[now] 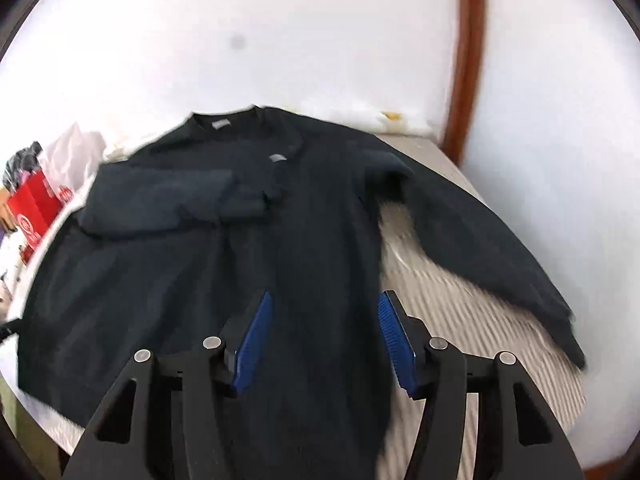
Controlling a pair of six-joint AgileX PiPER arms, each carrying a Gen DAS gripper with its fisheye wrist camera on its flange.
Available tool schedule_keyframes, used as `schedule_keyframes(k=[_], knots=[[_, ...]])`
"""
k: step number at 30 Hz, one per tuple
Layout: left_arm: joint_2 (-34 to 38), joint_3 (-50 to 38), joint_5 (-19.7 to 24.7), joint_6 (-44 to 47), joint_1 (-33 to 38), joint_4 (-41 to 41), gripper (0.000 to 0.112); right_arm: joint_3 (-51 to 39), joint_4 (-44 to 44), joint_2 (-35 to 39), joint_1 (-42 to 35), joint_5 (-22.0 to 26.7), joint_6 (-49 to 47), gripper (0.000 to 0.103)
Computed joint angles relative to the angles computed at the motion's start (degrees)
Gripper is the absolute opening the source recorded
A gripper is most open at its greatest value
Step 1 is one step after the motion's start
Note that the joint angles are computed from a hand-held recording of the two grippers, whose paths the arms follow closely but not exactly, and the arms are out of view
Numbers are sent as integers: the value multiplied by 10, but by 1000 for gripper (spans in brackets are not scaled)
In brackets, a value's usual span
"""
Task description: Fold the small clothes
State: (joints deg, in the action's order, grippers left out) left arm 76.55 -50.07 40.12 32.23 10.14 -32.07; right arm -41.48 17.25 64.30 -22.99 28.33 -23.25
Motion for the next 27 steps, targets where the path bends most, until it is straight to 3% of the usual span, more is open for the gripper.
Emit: schedule_keyframes(k=[5, 11, 24, 25, 27], knots=[[48, -66, -19, -70, -38, 39, 46, -125, 39, 135, 58, 3, 5, 58], [132, -163, -37, -168, -74, 110, 47, -270, -23, 280, 130, 8, 65, 59], [311, -359, -38, -356, -125, 331, 47, -563, -97, 559, 188, 106, 84, 58], [326, -375, -36, -361, -124, 339, 47, -568, -104, 565, 191, 100, 88, 50], [347, -402, -32, -368, -124, 344, 47, -569, -138, 572, 203, 84, 104, 23]])
